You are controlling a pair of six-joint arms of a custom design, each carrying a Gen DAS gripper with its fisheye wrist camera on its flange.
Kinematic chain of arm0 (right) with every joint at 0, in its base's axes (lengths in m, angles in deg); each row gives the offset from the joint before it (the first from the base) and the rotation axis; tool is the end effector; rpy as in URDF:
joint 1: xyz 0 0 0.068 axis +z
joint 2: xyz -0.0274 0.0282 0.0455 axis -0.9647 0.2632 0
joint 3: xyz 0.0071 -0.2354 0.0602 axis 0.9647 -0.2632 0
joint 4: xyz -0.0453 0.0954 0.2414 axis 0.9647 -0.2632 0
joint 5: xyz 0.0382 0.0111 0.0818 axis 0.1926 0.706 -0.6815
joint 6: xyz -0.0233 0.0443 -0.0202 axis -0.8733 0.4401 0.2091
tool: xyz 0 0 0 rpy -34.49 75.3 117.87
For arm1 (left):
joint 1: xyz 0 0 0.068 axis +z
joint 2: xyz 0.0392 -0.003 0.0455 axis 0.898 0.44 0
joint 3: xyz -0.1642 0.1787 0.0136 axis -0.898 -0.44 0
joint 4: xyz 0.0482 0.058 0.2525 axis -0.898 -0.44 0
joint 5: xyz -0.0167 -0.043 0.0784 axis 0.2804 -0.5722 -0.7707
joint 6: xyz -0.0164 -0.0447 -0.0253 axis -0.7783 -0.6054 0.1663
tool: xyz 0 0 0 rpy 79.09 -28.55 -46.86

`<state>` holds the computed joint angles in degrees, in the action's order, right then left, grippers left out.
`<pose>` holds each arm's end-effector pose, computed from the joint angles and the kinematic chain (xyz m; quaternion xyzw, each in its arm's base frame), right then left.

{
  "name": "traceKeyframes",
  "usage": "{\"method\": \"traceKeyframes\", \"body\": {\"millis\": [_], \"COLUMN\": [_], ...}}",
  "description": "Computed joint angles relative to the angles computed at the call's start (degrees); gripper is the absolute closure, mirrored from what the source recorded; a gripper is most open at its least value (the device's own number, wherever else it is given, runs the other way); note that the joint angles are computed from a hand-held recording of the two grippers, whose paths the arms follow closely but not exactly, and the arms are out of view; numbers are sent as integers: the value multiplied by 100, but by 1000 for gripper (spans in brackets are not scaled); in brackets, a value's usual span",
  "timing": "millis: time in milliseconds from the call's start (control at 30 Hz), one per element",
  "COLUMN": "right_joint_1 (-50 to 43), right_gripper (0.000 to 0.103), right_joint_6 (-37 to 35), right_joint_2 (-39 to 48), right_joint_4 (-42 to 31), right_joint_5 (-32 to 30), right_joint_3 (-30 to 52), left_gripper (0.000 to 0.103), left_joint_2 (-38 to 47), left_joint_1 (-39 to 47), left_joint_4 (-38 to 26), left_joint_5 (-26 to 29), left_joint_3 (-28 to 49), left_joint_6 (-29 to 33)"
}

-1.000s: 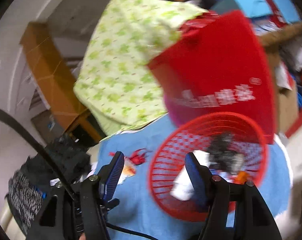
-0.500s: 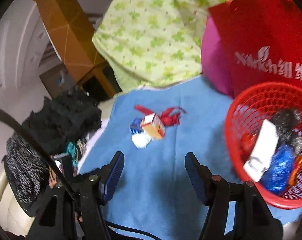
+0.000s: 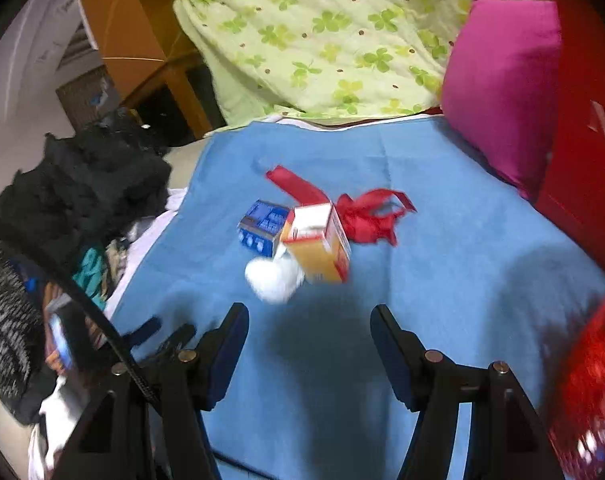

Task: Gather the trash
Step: 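Grasp the white tissue with the left tool while the right grasps the orange-white box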

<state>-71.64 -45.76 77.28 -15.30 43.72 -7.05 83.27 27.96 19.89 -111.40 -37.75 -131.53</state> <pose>0.3396 0.0360 0.2072 -0.1733 0.9028 0.2280 0.3209 0.2451 -0.1516 0.1523 -0.1981 0.9022 0.0595 0.3785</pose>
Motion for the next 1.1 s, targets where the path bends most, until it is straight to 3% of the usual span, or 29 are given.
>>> {"method": "traceKeyframes", "body": {"millis": [167, 367, 433, 633, 700, 767, 967, 1100], "right_joint_1": [828, 1262, 1183, 601, 270, -68, -931, -1197], "right_gripper": [35, 36, 49, 49, 49, 49, 53, 54], "right_joint_6": [824, 1265, 1353, 967, 804, 616, -91, -344], "right_joint_2": [1404, 2572, 2636, 1800, 1462, 1199, 612, 230], "right_joint_4": [298, 36, -53, 348, 374, 291, 66, 294], "right_joint_5": [1157, 1908, 1833, 1119, 762, 395, -463, -663], "right_joint_3": [1230, 2404, 2444, 1286, 818, 427, -470, -1016], "left_gripper": [39, 39, 39, 38, 30, 30, 30, 30], "left_joint_2": [103, 307, 404, 655, 887, 1170, 1582, 1919], "left_joint_1": [230, 418, 509, 728, 756, 780, 966, 1002], "left_joint_4": [110, 303, 390, 1269, 1636, 1743, 1990, 1811], "left_joint_5": [180, 319, 381, 922, 1283, 1499, 2405, 2590], "left_joint_3": [72, 219, 296, 427, 570, 813, 1203, 1551], "left_joint_6": [88, 419, 585, 1588, 2085, 2353, 2477, 2557]}}
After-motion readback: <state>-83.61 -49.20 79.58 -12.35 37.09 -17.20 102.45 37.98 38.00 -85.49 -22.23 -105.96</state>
